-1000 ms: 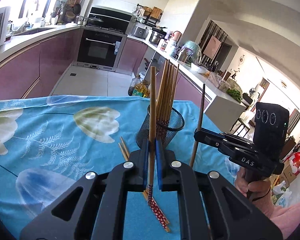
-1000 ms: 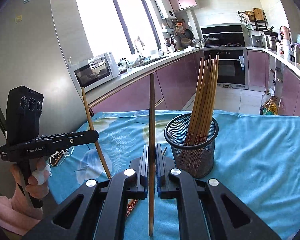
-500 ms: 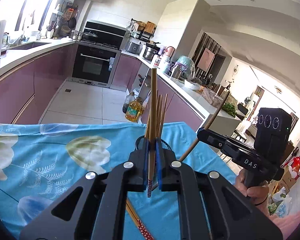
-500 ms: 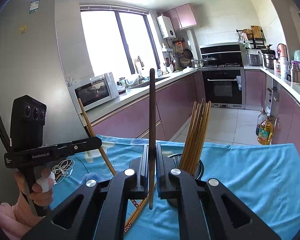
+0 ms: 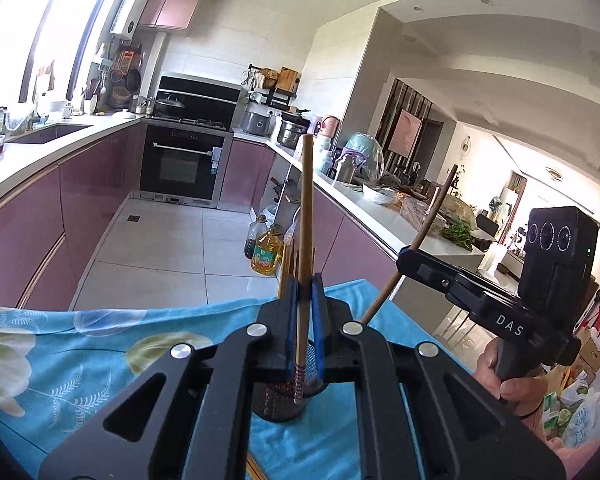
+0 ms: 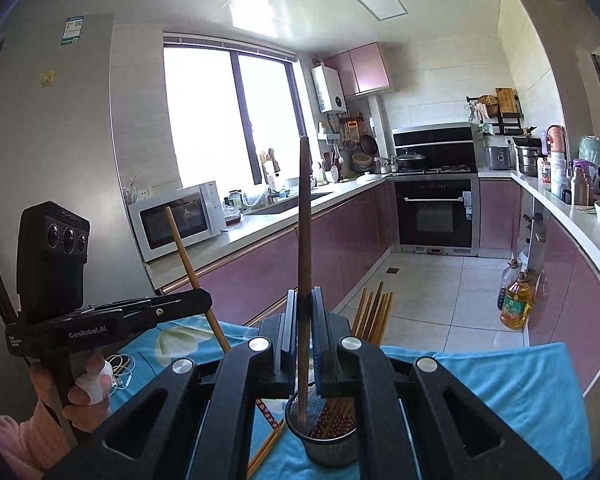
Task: Organize utensils
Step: 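Lower the left chopstick into the mesh cup while the right gripper inserts its chopstick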
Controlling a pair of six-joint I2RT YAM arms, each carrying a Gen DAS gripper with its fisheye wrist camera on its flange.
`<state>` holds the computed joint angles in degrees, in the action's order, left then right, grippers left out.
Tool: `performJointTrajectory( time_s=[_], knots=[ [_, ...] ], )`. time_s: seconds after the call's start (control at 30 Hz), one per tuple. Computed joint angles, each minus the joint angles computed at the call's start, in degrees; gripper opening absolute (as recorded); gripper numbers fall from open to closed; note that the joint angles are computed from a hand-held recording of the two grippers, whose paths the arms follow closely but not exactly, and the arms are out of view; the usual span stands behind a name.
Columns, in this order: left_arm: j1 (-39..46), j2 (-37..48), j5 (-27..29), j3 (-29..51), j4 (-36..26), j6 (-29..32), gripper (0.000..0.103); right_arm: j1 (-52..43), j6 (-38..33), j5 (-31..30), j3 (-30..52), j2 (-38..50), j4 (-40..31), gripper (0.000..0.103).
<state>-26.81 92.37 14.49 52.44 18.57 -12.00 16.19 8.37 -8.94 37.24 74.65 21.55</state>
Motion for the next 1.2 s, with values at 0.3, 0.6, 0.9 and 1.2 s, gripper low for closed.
performJointTrajectory(
  time_s=[0.3,0.6,0.9,1.2],
  knots=[
    [-3.1,4.8,-6.0,5.8,-2.3,2.7,0.007,-0.9,0.2,0.4,2.0,5.9,1.3,0.005],
    [-5.0,12.4,-9.0,10.9,-6.5,6.6,0.007,0.4,0.6,0.9,5.5,14.0,-0.3,0.005],
    [-4.9,20.3,-9.1,18.3,-13.8,8.9,0.008,0.0,1.7,-0.2,8.9,20.2,-3.5,0.006],
    [-3.4,25.0,-7.7,23.3,-15.7,7.6,0.008,-0.8,3.1,0.5,11.0,22.4,-4.4,0.008]
  ],
)
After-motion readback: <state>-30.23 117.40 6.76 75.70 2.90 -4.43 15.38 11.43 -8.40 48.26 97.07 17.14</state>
